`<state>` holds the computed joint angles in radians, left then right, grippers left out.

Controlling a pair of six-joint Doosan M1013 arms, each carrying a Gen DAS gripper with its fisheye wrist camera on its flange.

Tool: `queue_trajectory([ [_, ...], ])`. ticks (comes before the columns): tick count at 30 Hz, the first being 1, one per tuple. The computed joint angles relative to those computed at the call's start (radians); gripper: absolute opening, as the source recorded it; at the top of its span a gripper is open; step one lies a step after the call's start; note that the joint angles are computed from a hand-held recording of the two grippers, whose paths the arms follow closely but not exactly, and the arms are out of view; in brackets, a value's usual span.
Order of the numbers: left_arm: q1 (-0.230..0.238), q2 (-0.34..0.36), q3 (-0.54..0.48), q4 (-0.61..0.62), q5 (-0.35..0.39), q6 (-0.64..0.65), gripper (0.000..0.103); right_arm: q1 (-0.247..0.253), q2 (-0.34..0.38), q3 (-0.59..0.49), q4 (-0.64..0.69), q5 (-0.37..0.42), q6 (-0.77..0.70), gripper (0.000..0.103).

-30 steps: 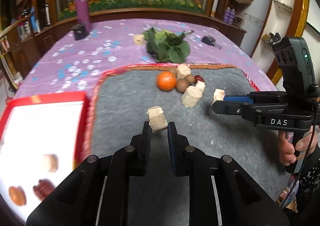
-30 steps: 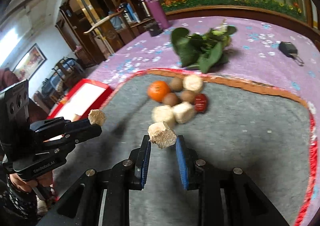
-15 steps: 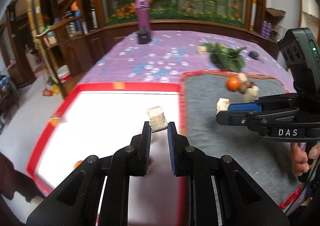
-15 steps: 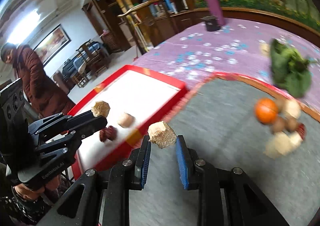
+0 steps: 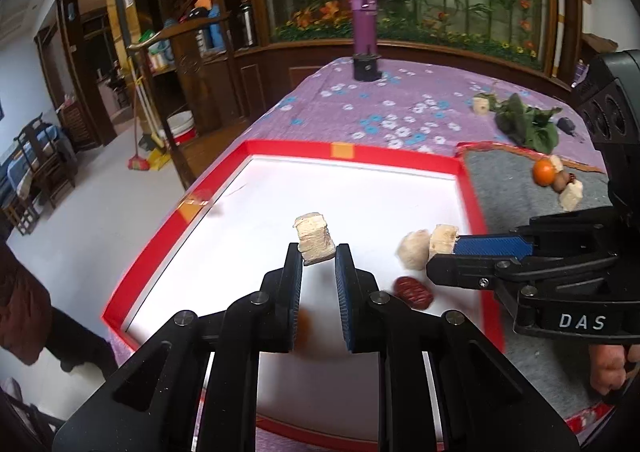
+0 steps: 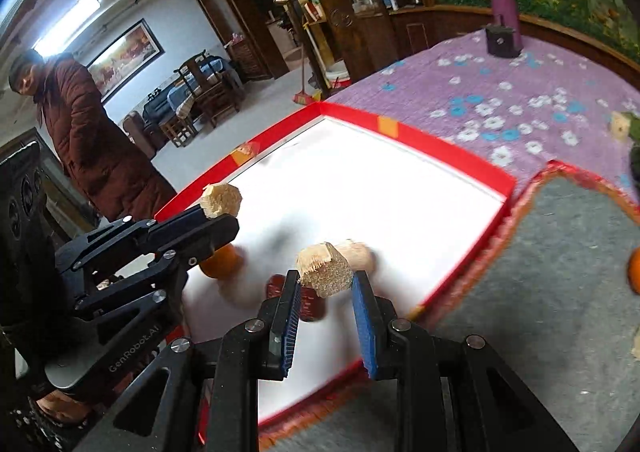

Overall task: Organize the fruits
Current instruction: 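Carry both yam cubes to the white tray and open both tools, then grasp a white yam piece with the right tool while the left tool grasps a round yam slice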

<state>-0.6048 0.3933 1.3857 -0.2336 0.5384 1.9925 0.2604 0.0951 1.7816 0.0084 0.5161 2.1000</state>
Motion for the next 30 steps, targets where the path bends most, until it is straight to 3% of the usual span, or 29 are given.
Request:
queue_trajectory([
  [4,-0.001,0.008,-0.006,0.132,0.012,-0.137,0.018,-0.005,0.009,-0.007,0.093,-0.008,-0.055,0.032],
  [7,0.003,0.006,-0.004,0.167,0.013,-0.183,0.032,-0.006,-0.016,0.022,0.111,-0.082,-0.056,0.04],
  [9,0.005,-0.001,0.002,0.16,0.001,-0.186,0.045,-0.007,-0.038,0.043,0.045,-0.123,0.014,0.043],
  [16,-0.012,-0.022,0.016,0.043,-0.013,-0.037,0.047,-0.035,-0.153,0.15,-0.237,-0.127,0.355,0.043],
  [21,-0.042,-0.035,0.024,-0.055,0.008,0.107,0.048,-0.053,-0.28,0.257,-0.534,-0.013,0.706,0.043],
  [25,-0.077,-0.041,0.024,-0.155,0.054,0.254,0.048,-0.106,-0.336,0.301,-0.534,0.115,0.769,0.043],
  [30,-0.113,-0.05,0.029,-0.207,0.096,0.344,0.047,-0.205,-0.34,0.31,-0.318,0.078,0.596,0.043],
])
